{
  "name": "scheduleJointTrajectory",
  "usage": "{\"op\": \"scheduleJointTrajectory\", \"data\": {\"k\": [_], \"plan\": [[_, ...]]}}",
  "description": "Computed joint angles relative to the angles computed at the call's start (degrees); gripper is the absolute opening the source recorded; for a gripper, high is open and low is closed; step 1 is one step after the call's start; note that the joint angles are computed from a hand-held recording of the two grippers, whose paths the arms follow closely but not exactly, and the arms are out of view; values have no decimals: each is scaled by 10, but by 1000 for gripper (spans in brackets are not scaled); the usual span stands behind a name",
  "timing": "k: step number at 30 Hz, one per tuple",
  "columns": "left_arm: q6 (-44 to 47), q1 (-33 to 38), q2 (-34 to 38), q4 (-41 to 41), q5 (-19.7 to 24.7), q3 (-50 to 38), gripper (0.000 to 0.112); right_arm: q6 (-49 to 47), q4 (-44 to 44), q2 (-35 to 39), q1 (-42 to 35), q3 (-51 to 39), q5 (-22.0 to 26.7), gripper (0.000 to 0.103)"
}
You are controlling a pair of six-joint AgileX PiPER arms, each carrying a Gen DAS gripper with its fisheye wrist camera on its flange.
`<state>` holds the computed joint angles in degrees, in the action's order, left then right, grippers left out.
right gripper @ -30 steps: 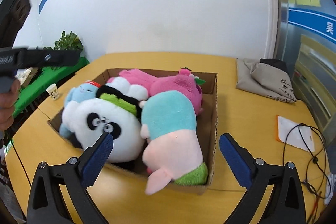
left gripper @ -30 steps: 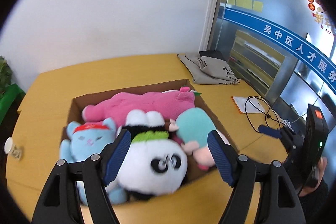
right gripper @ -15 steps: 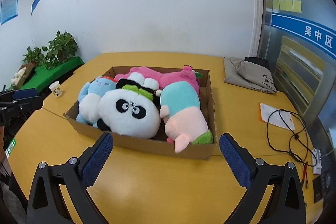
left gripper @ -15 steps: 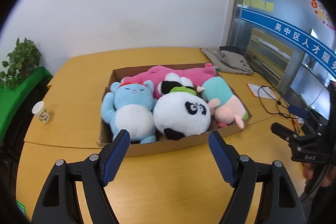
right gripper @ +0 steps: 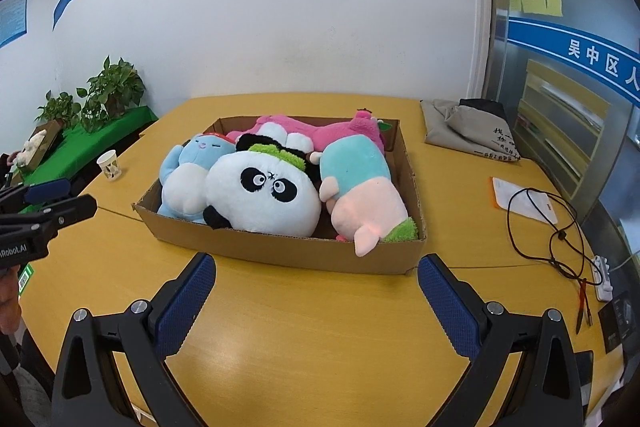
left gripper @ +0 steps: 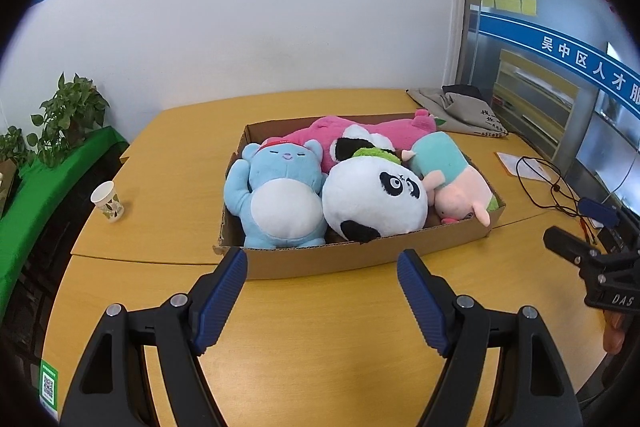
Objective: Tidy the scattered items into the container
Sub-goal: 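Withdraw both tools from the box toward the clear phone case, then close the right gripper on the white rim of the phone case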
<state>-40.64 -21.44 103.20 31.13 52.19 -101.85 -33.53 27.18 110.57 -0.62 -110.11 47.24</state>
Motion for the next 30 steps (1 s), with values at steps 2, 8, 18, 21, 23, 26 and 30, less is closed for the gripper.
{"op": "scheduleJointTrajectory", "data": {"k": [2, 8, 18, 21, 23, 26, 30], "plan": [[-9, -3, -8, 8, -5, 17, 77, 2, -1, -4, 0, 2, -4, 103], [-30, 9, -47, -8, -43, 100, 77, -35, 35, -14, -8, 25, 11, 103], [14, 43, -143, -142, -128, 390, 77, -260, 112, -77, -18, 313, 54, 103], [34, 43, -156, -179, -136, 436, 77, -274, 108, -68, -16, 354, 68, 102], [45, 39, -165, -203, -136, 459, 77, -286, 106, -77, -10, 384, 53, 102], [52, 23, -175, -227, -128, 485, 77, -309, 111, -94, -1, 419, 41, 101], [59, 13, -165, -259, -127, 502, 68, -277, 70, -109, 26, 452, -10, 93]]}}
